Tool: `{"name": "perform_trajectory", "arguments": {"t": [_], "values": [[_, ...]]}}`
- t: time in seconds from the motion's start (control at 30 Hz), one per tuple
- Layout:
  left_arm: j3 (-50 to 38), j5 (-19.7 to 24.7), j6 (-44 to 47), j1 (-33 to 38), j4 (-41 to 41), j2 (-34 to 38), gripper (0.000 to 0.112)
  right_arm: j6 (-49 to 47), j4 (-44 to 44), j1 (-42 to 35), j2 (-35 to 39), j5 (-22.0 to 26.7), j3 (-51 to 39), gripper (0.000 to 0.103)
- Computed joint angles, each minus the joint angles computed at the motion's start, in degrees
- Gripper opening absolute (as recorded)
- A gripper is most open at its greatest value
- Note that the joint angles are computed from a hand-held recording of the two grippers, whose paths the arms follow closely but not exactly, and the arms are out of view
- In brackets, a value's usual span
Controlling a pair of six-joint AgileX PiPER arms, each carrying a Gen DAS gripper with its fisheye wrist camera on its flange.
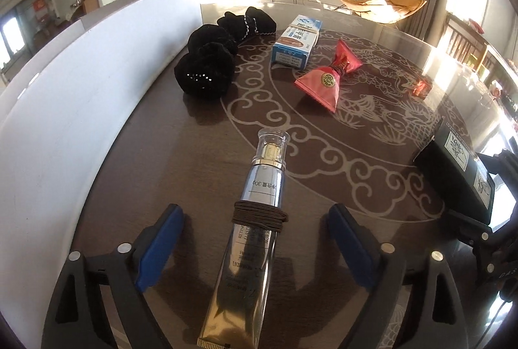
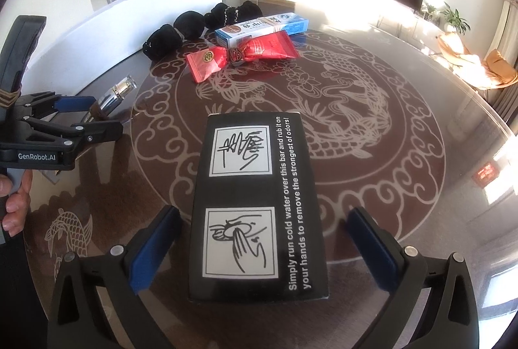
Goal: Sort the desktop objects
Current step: 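Align the open left tool around the silver tube's brown cord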
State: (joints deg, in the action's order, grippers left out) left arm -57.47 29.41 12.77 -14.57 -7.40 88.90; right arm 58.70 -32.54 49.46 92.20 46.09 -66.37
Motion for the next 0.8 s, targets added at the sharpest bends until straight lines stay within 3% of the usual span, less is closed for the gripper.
{"name": "perform_trajectory", "arguments": {"t": [0.8], "values": [[-0.2, 0.0, -1.2, 0.0, 0.7, 0.4, 0.103, -0.1, 0.1, 0.0, -0.1, 0.0, 0.1, 0.103]]}}
